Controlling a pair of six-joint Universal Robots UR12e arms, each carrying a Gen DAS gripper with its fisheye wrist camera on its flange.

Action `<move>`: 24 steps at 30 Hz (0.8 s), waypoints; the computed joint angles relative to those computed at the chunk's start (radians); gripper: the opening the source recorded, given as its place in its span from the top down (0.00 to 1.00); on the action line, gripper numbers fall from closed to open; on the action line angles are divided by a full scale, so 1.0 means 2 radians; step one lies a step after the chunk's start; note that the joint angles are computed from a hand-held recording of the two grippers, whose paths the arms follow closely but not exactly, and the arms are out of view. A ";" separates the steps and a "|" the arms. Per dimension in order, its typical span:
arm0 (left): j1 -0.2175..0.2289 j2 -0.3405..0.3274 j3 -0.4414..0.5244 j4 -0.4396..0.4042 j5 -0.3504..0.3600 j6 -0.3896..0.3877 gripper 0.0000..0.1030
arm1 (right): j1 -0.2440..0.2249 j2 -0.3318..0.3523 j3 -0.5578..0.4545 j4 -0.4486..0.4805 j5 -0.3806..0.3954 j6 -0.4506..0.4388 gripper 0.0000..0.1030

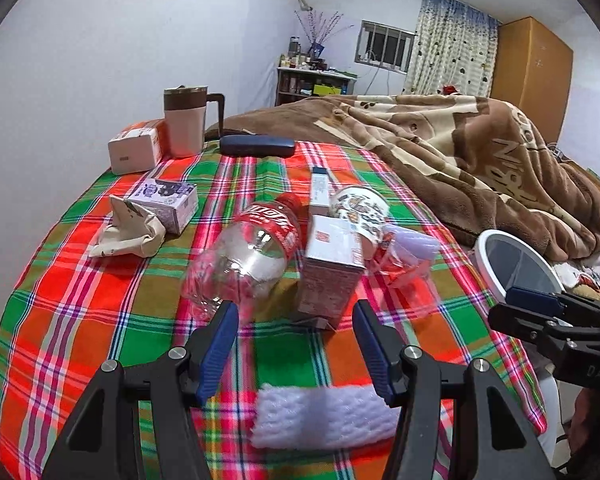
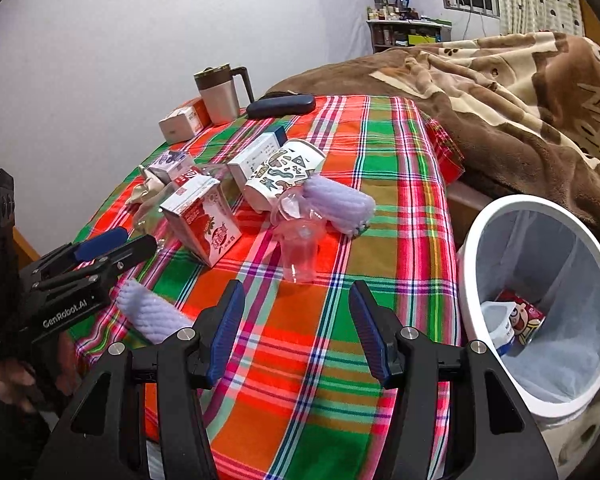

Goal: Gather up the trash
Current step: 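Grasp the white milk carton with the left tool while the right tool grasps the clear cup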

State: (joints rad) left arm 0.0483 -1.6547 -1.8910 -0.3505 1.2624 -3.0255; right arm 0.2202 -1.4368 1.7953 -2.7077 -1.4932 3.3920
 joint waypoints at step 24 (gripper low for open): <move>-0.006 -0.044 0.042 -0.036 -0.035 0.005 0.63 | 0.002 0.045 -0.044 0.037 0.006 -0.013 0.45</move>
